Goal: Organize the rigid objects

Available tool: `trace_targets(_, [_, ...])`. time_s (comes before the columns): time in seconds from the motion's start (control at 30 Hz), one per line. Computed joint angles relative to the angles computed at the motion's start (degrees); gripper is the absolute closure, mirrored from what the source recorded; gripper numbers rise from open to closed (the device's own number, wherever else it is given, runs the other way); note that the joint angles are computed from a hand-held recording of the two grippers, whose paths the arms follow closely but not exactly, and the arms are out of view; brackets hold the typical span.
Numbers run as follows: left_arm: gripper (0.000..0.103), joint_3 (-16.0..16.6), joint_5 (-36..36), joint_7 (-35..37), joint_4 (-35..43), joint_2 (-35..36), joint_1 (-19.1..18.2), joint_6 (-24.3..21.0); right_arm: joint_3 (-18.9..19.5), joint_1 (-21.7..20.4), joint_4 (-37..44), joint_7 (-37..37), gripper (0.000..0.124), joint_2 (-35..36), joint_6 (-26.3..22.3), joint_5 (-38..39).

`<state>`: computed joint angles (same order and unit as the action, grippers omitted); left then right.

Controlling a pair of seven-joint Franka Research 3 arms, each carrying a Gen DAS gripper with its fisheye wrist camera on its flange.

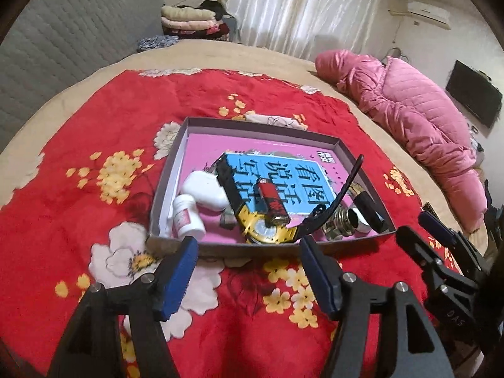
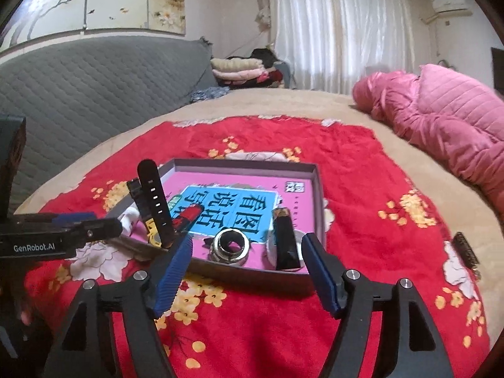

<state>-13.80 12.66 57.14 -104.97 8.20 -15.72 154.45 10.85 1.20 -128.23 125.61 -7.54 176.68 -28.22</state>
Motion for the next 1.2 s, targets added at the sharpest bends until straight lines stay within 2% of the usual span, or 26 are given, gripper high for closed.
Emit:
trace_targets(0.07, [0.037, -0.3, -1.1, 0.3, -1.0, -0.8, 0.1, -0.2, -0.9, 1.3, -0.8, -1.1, 0.05, -1.0, -0.9, 3.1])
trace_targets(0.2, [0.037, -0.5, -2.1, 0.7, -2.6, -2.1, 0.0, -0.6, 0.6, 0.0, -2.2, 0.9, 0.048, -3.2, -3.4, 3.8])
trace_targets(0.37, [0.037, 0.0, 3.4, -2.7, -2.7, -3.0, -1.1, -4.6, 2.2, -1.2, -3.2, 2.7, 0.047, -5.6, -5.4, 3.0])
trace_targets(0.43, [0.037, 0.0, 4.5, -2.7, -3.3, -3.6, -1.2, -4.7, 2.7, -1.3, -3.7, 2.7, 0.047, -6.4, -5.9, 2.8])
trace_targets(0.63, [0.037, -0.5, 3.0, 0.0, -5.1, -5.5, -0.9, -4.2, 2.5, 1.2, -4.5, 0.1, 0.047, -8.2, -8.1, 6.1])
trace_targets(0.7, [0.037, -0.6, 0.3, 1.3, -5.0, -5.4, -0.7, -6.2, 1.2, 3.3, -4.7, -1.9, 0.047, -8.3, -8.8, 10.0])
trace_targets(0.77, [0.037, -0.6, 0.3, 0.8, -4.8, -5.3, -0.9, -7.6, 1.5, 3.4, -4.8, -2.3, 0.047, -8.6, -9.4, 11.1])
trace_targets(0.87, [0.037, -0.7, -0.7, 1.6, -6.2, -6.1, -0.9, -6.7, 2.5, 2.8, -4.8, -1.1, 0.047, -9.0, -11.4, 11.2])
trace_targets(1.0, [0.037, -0.8, -0.3, 1.4, -7.7, -7.1, -1.1, -3.1, 1.3, 4.7, -4.9, -2.1, 0.047, -9.0, -13.1, 14.3])
trace_targets(1.1, [0.037, -0.8, 0.2, 0.9, -8.4, -7.4, -1.1, -1.6, 2.5, 3.7, -4.9, -0.8, 0.047, -9.1, -14.1, 12.2])
trace_targets(1.2, [0.037, -0.7, 3.7, -1.8, -8.0, -7.2, -1.2, -2.3, 3.3, 3.1, -4.9, 0.3, 0.047, -8.8, -14.2, 9.5])
